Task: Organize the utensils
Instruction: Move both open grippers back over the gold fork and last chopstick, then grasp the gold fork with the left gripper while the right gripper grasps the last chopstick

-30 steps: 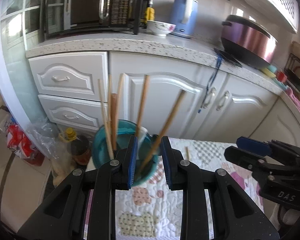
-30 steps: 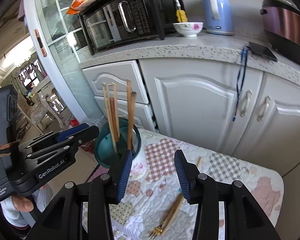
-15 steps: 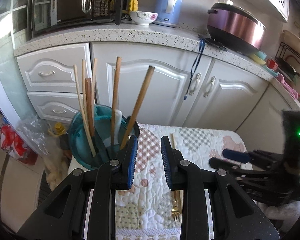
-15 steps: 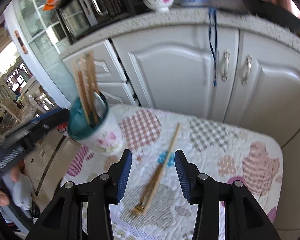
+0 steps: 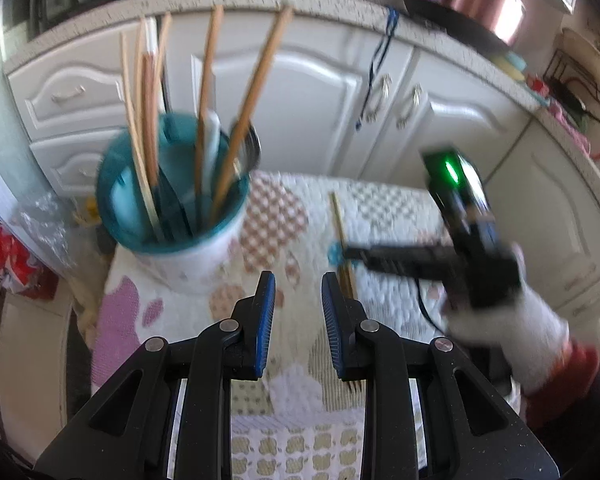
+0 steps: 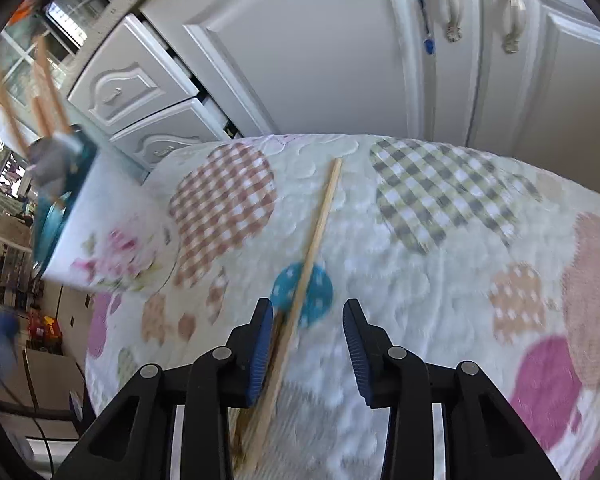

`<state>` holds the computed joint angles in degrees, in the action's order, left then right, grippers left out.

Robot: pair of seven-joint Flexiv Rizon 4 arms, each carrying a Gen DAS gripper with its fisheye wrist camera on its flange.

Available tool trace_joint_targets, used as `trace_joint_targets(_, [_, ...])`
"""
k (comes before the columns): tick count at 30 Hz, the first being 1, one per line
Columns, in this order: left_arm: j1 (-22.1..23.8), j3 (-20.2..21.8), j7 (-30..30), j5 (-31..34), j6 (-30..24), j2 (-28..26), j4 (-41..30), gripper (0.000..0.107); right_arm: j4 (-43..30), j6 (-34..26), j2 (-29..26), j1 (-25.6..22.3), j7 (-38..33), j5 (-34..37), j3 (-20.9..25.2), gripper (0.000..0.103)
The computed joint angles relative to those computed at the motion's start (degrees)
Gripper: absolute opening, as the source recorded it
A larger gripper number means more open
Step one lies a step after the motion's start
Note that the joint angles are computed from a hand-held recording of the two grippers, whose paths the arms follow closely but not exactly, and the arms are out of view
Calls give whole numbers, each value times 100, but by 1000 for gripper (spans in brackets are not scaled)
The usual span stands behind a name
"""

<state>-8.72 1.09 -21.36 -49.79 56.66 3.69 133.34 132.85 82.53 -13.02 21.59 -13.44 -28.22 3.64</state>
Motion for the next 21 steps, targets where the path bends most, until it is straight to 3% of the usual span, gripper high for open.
trace_joint_targets(2, [24, 0, -59, 166, -72, -58, 9, 23, -246, -134, -223, -173, -355, 308, 197, 30])
trace_joint_targets(5, [51, -32, -160, 342, -131, -169, -14, 23, -332, -115, -354, -95, -451, 208, 0, 18])
trace_joint_targets(7, [69, -60, -200, 445, -205, -249, -58, 23, -438, -347, -340, -290, -903, 544, 281, 9])
trace_joint_targets(18, [-6, -403, -557, 896, -235, -990, -323, 23, 519, -759, 796, -457, -2255, 2413, 1185, 8])
trace_joint_targets(21, [-54, -523, -731, 1026, -138, -1233, -433, 23, 784, -711, 1029, -329, -1958, 2354, 1086, 8])
